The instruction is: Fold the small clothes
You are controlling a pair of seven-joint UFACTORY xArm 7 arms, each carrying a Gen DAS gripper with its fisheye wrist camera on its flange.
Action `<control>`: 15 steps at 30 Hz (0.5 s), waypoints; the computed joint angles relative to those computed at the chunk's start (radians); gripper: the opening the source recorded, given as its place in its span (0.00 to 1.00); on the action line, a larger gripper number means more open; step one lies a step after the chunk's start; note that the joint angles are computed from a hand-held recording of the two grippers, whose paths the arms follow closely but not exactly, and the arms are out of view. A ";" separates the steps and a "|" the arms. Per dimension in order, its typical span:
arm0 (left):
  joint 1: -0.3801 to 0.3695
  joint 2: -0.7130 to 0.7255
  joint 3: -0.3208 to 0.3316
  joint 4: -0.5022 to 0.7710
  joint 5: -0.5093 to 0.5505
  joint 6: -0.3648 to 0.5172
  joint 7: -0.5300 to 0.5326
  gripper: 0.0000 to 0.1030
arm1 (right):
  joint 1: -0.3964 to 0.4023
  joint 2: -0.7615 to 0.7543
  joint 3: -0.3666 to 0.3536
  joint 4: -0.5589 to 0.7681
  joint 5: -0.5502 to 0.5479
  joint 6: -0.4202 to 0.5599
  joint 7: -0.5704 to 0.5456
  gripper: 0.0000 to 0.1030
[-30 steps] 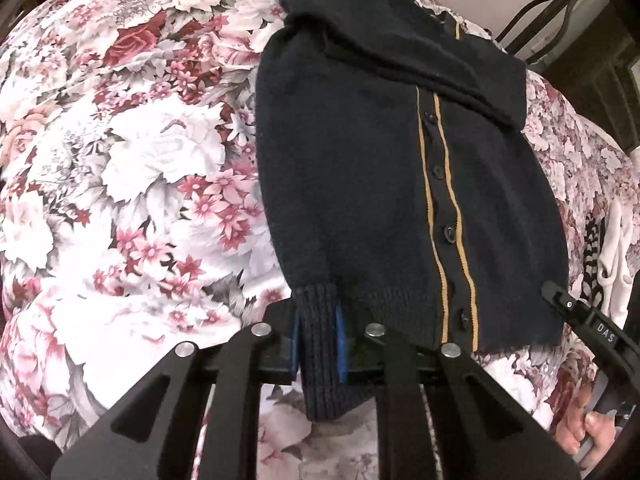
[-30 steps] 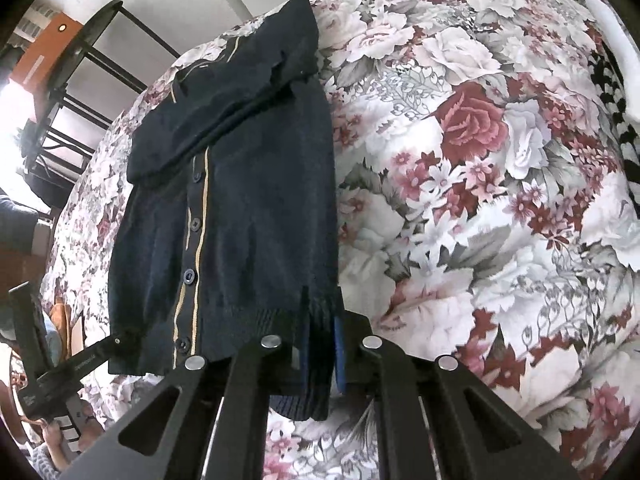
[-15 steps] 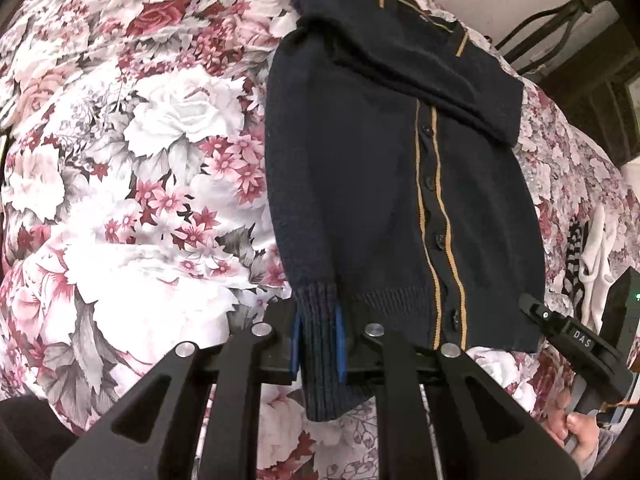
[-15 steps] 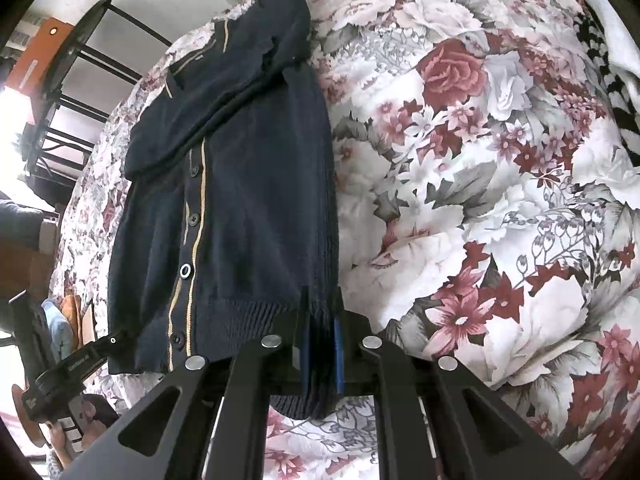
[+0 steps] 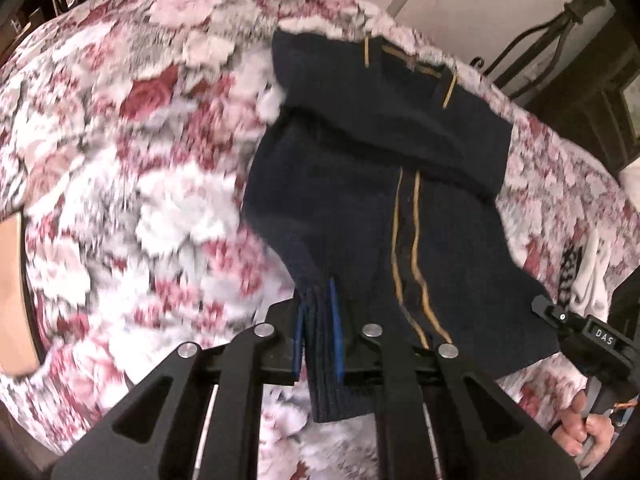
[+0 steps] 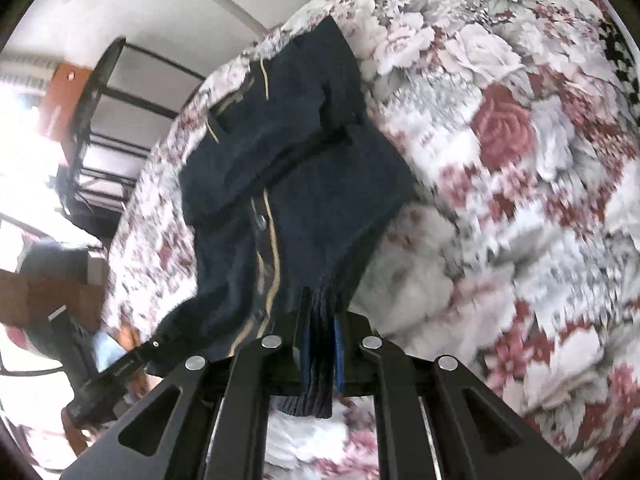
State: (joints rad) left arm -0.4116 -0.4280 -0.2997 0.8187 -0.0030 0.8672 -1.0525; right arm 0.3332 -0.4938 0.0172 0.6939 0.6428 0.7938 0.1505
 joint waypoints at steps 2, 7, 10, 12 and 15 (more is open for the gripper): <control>0.022 0.035 -0.001 0.045 0.040 0.006 0.003 0.10 | 0.005 0.039 -0.019 0.036 0.031 -0.010 -0.021 0.09; 0.054 0.116 0.018 0.116 0.093 -0.007 0.001 0.09 | -0.001 0.166 -0.027 0.136 0.111 -0.034 -0.070 0.09; 0.073 0.154 0.028 0.143 0.131 -0.021 -0.008 0.09 | -0.021 0.229 -0.010 0.182 0.123 -0.046 -0.084 0.09; 0.082 0.184 0.033 0.166 0.157 -0.021 -0.015 0.09 | -0.031 0.278 -0.002 0.215 0.146 -0.053 -0.088 0.09; 0.094 0.227 0.049 0.202 0.186 -0.043 -0.027 0.08 | -0.046 0.330 0.019 0.255 0.163 -0.068 -0.101 0.09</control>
